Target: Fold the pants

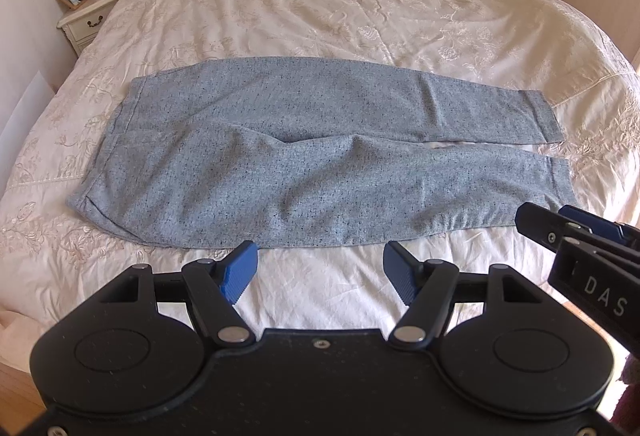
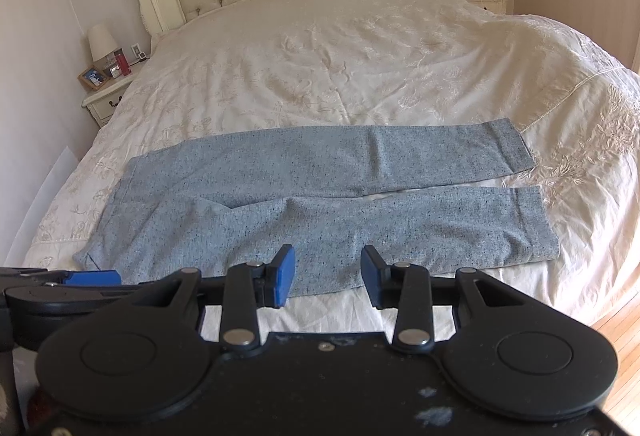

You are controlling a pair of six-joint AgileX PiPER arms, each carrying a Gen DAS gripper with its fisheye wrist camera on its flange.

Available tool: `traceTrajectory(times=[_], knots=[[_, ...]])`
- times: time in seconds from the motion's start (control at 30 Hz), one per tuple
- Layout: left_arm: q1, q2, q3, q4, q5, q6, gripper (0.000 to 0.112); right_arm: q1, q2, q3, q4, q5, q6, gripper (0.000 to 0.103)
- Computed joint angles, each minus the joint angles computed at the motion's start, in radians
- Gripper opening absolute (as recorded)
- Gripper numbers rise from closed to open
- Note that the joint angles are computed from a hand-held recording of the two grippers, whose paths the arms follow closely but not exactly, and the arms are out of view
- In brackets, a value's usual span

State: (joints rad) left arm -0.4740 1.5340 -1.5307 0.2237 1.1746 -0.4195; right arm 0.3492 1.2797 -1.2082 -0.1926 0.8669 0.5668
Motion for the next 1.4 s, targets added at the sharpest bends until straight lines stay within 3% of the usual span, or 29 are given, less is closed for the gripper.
traceTrajectory(times=[0.2,0.27,0.43,0.67,0.8,1.03,1.23,1.4], knots=[[0.106,0.079,-0.084,-0.063,0.014,0.146,0.07,0.034,0.133,-0.096,-0.014,0.008,0.062,0.04],[0.142,0.108,-0.117,-0.082,0.012,0.198,0.065,0.036,0.171,-0.124,-0.01,0.011,0.077,0.04],[0.22,0.169,-0.143,-0.136,-0.049,0.334,0.064,0.042,0.265,-0.178,-0.033,0.019,0.173,0.04],[0.242,0.253,-0.073,-0.212,-0.155,0.522,0.064,-0.004,0.295,-0.097,-0.078,0.057,0.326,0.039],[0.224,0.296,-0.055,-0.214,-0.159,0.526,0.063,-0.098,0.28,-0.006,-0.078,0.059,0.329,0.039],[0.138,0.372,-0.105,-0.147,-0.132,0.413,0.063,-0.413,0.333,0.051,-0.032,-0.044,0.141,0.039],[0.047,0.456,-0.226,-0.07,-0.049,0.241,0.063,-0.672,0.508,-0.043,0.05,-0.123,-0.179,0.039],[-0.018,0.524,-0.324,-0.047,0.017,0.126,0.063,-0.792,0.649,-0.171,0.174,-0.131,-0.433,0.039]])
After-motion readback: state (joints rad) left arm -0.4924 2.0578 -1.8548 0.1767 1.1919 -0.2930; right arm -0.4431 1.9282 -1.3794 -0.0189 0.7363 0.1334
